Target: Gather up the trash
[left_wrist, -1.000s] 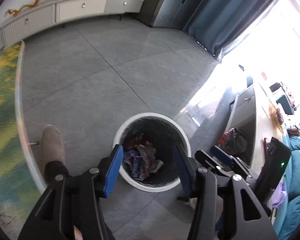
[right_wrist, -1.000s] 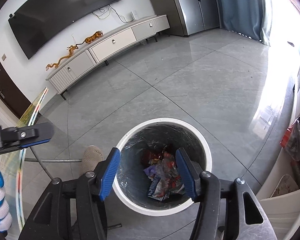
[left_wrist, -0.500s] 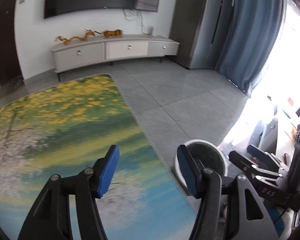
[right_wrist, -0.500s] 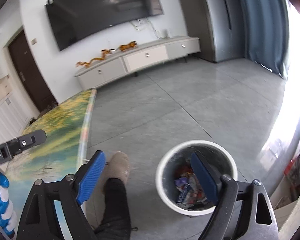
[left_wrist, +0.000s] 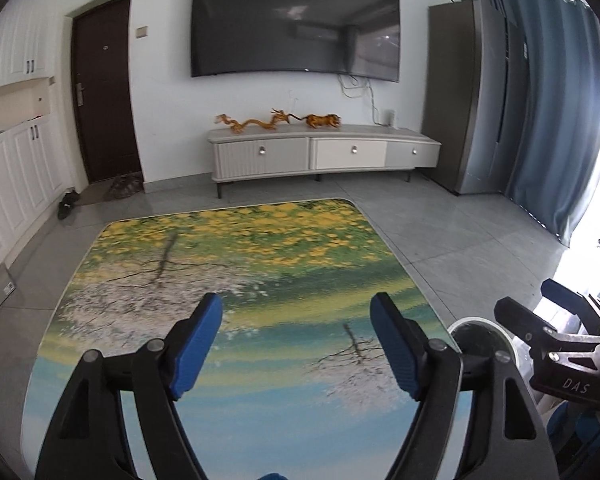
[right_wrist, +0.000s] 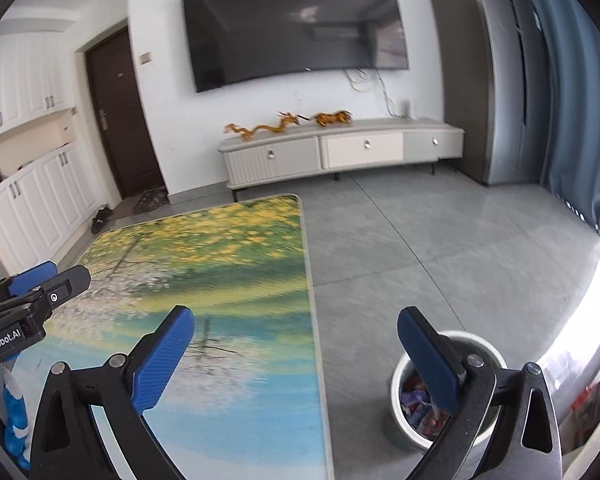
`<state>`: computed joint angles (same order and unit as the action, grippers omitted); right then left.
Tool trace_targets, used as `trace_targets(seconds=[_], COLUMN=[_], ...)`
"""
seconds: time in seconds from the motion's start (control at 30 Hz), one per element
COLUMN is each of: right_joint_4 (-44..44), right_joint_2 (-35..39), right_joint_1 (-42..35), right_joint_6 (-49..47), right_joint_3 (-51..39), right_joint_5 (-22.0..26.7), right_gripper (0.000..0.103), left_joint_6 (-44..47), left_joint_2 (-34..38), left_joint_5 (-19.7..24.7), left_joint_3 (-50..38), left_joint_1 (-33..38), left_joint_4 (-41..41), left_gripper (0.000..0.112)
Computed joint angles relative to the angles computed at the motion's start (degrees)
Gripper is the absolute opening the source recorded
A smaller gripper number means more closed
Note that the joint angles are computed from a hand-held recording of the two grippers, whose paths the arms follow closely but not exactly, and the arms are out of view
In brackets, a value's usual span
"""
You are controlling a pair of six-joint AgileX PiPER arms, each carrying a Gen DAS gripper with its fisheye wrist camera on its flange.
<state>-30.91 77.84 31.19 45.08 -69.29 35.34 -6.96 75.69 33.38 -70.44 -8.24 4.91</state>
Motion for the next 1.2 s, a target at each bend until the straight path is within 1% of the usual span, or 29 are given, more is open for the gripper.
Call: trace_targets(seconds=[0.2,0.3,0.57,0.7,1.07,1.2], right_joint_4=[-9.48,-11.91,-15.30,-17.90,-24.44,-26.51], right_joint_2=[0.24,-0.14,-1.75,-2.47,-5.41,-6.21], right_joint_1=[6.88,9.02,12.70,15.08,21.87,24.05], right_joint_6=[8.59,11.75,15.75,18.38,24.00,25.19], right_joint_3=[-0.56,0.04,1.34,1.68,2.49,2.07], right_joint_5=[2.62,3.47,5.69,7.54,13.20,15.55], right_gripper=[0.103,0.103,0.103,0.103,0.103,0.103], left_joint_6=[-0.47,-1.78,-3.04,-6.81,-11.53,-11.49], left_joint_2=[-6.94,-9.22,-14.14,-16.77,-23.67,-25.47], left_joint_5=[-0.92,-1.23,-1.30,-1.27,0.56,1.09], left_joint_3=[5.42,7.13,10.32,11.42,12.71,12.54], left_joint_1=[3.40,4.05,5.49,4.40,2.06,2.02], left_joint_4=[1.26,2.89,4.31,8.35,13.62,13.81], left_gripper=[0.075,0.075,0.077,0.083,0.083,0.083])
